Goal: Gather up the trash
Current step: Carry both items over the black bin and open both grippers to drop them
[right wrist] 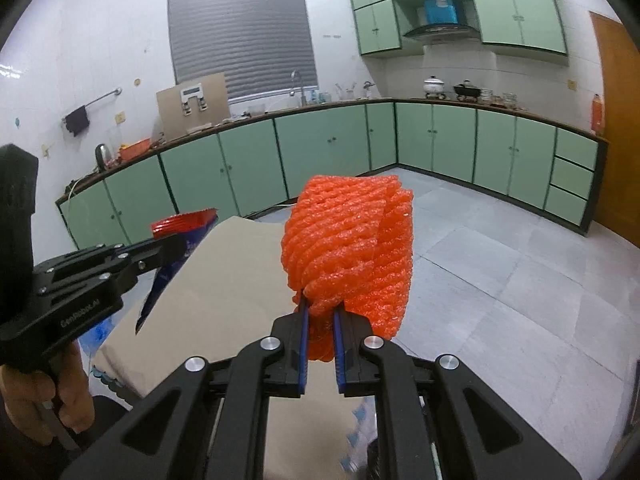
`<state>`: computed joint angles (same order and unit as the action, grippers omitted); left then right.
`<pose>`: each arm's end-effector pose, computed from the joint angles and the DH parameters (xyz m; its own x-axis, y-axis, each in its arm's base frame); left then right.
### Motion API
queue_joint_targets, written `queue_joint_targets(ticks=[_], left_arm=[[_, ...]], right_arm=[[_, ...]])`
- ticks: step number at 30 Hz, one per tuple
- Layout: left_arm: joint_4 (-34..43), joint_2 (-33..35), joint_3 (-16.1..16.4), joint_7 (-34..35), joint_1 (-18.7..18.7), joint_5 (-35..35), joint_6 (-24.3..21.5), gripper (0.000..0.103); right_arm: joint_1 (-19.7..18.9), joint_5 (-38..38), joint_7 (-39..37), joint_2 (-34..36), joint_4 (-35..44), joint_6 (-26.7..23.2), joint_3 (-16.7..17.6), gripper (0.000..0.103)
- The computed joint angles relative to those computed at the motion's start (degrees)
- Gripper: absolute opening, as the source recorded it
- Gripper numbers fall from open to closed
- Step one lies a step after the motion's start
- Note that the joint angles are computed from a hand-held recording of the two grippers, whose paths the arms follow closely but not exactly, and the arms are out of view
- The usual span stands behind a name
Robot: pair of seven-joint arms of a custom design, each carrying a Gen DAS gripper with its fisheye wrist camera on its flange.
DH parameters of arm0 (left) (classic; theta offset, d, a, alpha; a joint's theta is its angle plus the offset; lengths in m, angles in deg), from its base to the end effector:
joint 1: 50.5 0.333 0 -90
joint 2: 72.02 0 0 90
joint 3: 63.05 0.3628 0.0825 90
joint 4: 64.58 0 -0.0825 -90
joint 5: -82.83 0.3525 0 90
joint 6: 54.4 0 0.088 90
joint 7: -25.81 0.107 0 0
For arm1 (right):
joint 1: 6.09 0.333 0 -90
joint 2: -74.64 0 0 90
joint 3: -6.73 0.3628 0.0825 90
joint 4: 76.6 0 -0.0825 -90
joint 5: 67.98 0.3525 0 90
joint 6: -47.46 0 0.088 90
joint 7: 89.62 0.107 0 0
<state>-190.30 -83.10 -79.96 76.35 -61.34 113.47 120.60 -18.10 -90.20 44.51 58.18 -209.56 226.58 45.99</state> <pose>0.4178 -0.2815 0.6398 -0.3557 -0.9328 0.0581 -0.4742 0.1266 -0.8713 0.3945 0.2851 0.6043 0.2500 -0.9572 -0.1460 -0.5247 -0.0072 -0.8513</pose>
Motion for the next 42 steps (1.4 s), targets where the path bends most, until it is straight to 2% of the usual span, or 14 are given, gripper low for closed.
queue_joint_targets(ticks=[4,10,12,21,24,26,29,31,36,39,40,42], left_arm=[[-0.6,-0.7,-0.9,0.2,-2.0,-0.8,0.3,0.003],[-0.3,0.3,-3.8,-1.4,-3.7,0.5,1.1,0.003],[0.3,1.4,-4.7,-2.1,-4.4,1.3,1.4,0.003],[3.9,8.6,-5.1,-0.8,-11.7,1.3,3.4,0.003],[6.1,11.6,-4.8,-2.4,-14.0,3.9,3.7,0.003],[7.7,13.6,-3.7,-5.8,-15.9,8.0,3.9,0.003],[9.7,17.6,-4.5,-0.3,-16.8,2.2,4.4,0.003],[10.8,20.0,-3.3,0.3,-18.5,1.6,4.5,0.003],[12.1,25.5,-4.8,5.4,-17.7,-4.7,6.9,0.003],[13.5,28.5,-2.5,5.9,-19.9,-5.6,7.3,0.003],[13.9,29.1,-1.8,6.0,-20.6,-5.8,7.4,0.003],[14.7,30.7,-1.4,6.7,-21.0,-6.1,8.0,0.003]], right_arm=[[4.7,4.0,-1.4,-5.8,-4.8,-1.1,-5.2,0.01],[7.1,10.0,-3.9,-13.9,-11.7,-3.4,-8.7,0.01],[7.4,11.8,-4.6,-16.1,-13.6,-4.3,-9.6,0.01],[7.2,16.9,-5.6,-23.7,-21.1,-9.7,-13.2,0.01],[7.0,17.9,-5.6,-25.1,-23.3,-10.6,-14.5,0.01],[6.8,18.3,-5.7,-25.5,-24.8,-10.6,-15.1,0.01],[6.6,19.0,-6.0,-24.7,-26.8,-9.7,-16.0,0.01],[6.5,19.5,-6.4,-23.2,-28.1,-8.8,-16.8,0.01],[6.0,20.9,-7.3,-16.3,-30.4,-4.5,-18.2,0.01],[7.0,22.2,-9.0,-13.1,-31.6,-2.1,-20.0,0.01],[6.7,22.6,-9.1,-11.9,-31.4,-1.6,-19.6,0.01],[7.3,23.7,-9.9,-8.7,-31.5,0.3,-20.5,0.01]])
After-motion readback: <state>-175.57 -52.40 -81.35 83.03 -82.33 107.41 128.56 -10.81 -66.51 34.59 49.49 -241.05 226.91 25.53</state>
